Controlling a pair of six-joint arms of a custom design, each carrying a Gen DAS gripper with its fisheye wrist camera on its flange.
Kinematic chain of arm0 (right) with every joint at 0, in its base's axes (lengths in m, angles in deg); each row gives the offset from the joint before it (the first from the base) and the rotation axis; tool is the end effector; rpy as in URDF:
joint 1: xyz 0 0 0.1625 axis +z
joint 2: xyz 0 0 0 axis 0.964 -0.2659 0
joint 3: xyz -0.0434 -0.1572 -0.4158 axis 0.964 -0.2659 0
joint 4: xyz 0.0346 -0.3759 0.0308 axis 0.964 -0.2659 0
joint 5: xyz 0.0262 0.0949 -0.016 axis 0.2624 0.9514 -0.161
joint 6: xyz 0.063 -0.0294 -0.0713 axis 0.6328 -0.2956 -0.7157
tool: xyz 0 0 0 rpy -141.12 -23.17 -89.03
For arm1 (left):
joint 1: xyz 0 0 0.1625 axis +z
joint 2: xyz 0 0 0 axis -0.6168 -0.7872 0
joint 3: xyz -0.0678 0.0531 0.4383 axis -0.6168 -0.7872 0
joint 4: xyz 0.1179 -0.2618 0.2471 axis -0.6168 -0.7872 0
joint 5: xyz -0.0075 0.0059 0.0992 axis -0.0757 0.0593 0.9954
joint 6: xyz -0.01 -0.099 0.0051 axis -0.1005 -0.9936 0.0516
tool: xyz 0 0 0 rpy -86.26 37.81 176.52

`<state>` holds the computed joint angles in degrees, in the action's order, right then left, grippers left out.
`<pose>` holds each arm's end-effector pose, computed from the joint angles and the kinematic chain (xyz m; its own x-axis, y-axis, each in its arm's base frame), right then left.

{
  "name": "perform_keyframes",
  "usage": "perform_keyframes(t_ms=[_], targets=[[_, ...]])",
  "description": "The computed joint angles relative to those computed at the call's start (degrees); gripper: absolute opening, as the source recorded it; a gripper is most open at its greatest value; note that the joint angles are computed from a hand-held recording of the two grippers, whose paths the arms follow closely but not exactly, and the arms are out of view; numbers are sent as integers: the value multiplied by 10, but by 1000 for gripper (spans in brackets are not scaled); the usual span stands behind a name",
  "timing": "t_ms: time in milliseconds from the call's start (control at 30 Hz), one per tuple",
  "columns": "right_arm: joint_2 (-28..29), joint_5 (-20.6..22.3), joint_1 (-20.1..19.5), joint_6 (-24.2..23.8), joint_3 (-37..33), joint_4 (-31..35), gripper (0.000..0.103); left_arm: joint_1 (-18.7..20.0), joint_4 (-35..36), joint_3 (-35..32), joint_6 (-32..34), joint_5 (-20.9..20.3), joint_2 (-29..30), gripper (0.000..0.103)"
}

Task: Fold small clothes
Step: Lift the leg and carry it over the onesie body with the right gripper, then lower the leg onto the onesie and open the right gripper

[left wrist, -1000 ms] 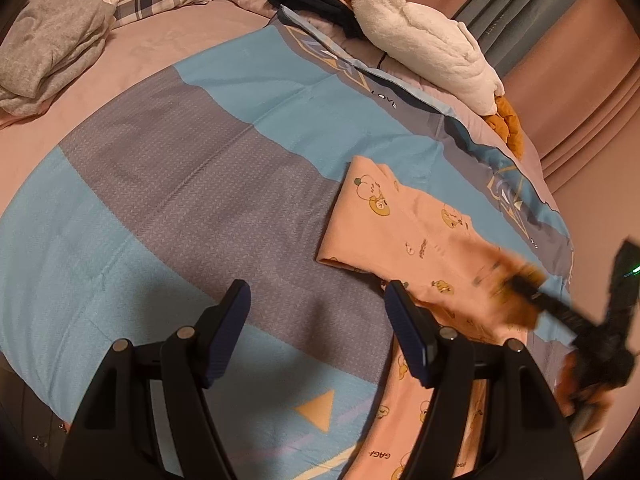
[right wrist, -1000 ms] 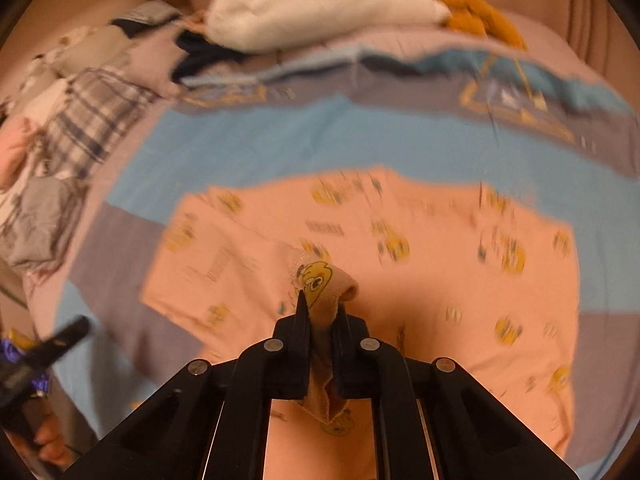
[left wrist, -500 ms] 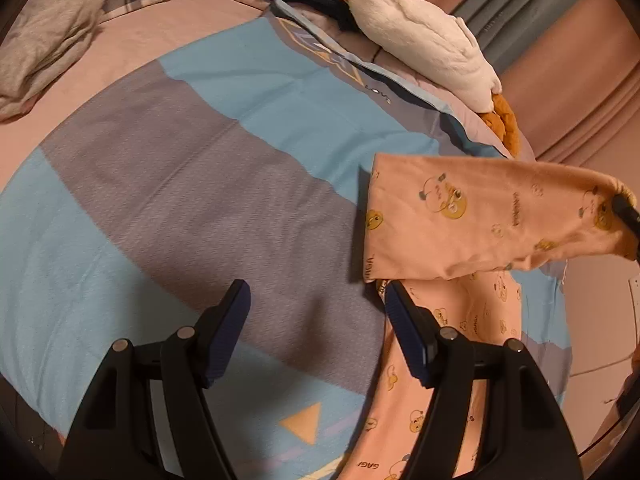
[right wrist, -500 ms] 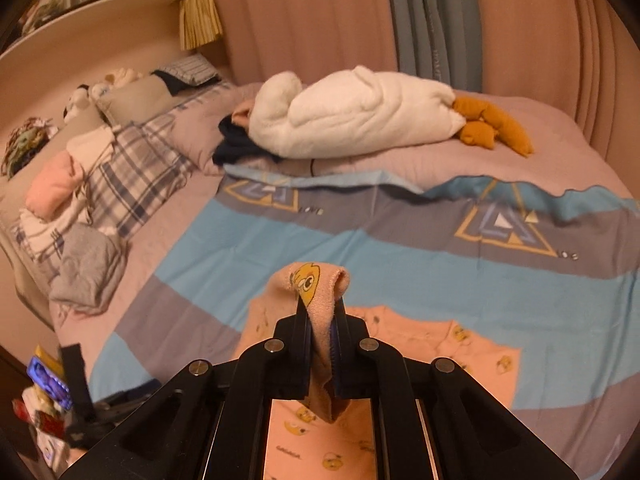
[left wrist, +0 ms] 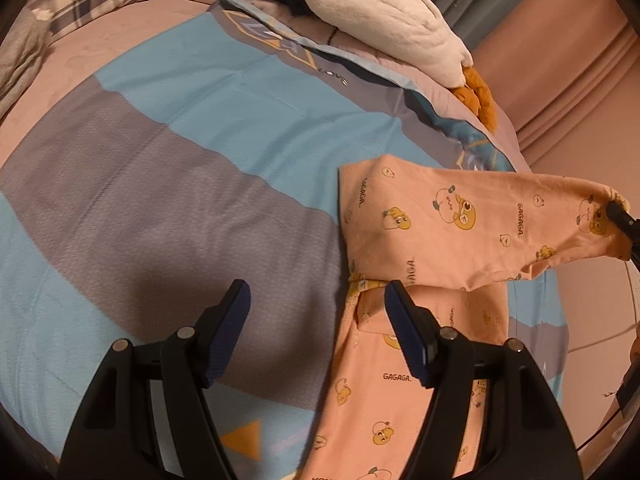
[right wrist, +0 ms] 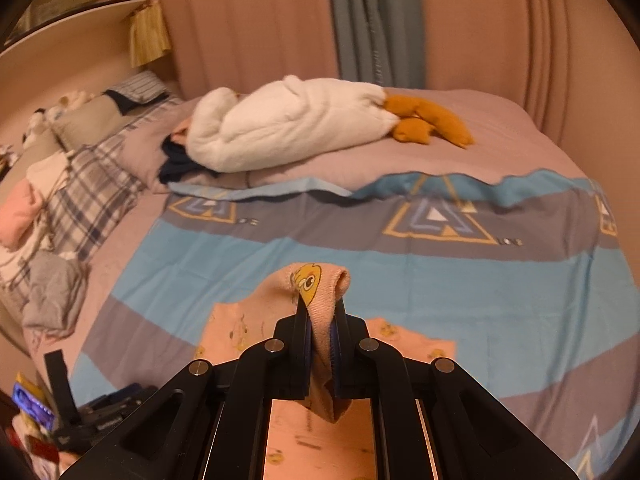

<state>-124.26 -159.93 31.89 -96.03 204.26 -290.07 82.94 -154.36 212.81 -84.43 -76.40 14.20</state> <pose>0.2255 -0.4324 0.1814 -0.7482 -0.3528 0.5620 -0.6271 0.6527 -0.4252 -0.0647 -0.3537 0.1646 -0.9131 -0.2951 -0.2812 -0.0289 0.7350 -0.6775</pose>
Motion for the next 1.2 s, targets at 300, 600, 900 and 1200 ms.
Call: perform_keyframes(t_ms=[300, 600, 900, 1200], targets=[[-11, -23, -42, 8, 11, 8, 9, 16, 6, -35, 43, -23, 54, 68], [-18, -17, -77, 23, 19, 23, 9, 56, -9, -82, 105, -35, 128, 44], [-23, -10, -113, 37, 27, 34, 9, 76, -98, -88, 143, -9, 172, 33], [-21, -10, -148, 41, 37, 37, 9, 82, -139, -77, 155, -2, 177, 30]])
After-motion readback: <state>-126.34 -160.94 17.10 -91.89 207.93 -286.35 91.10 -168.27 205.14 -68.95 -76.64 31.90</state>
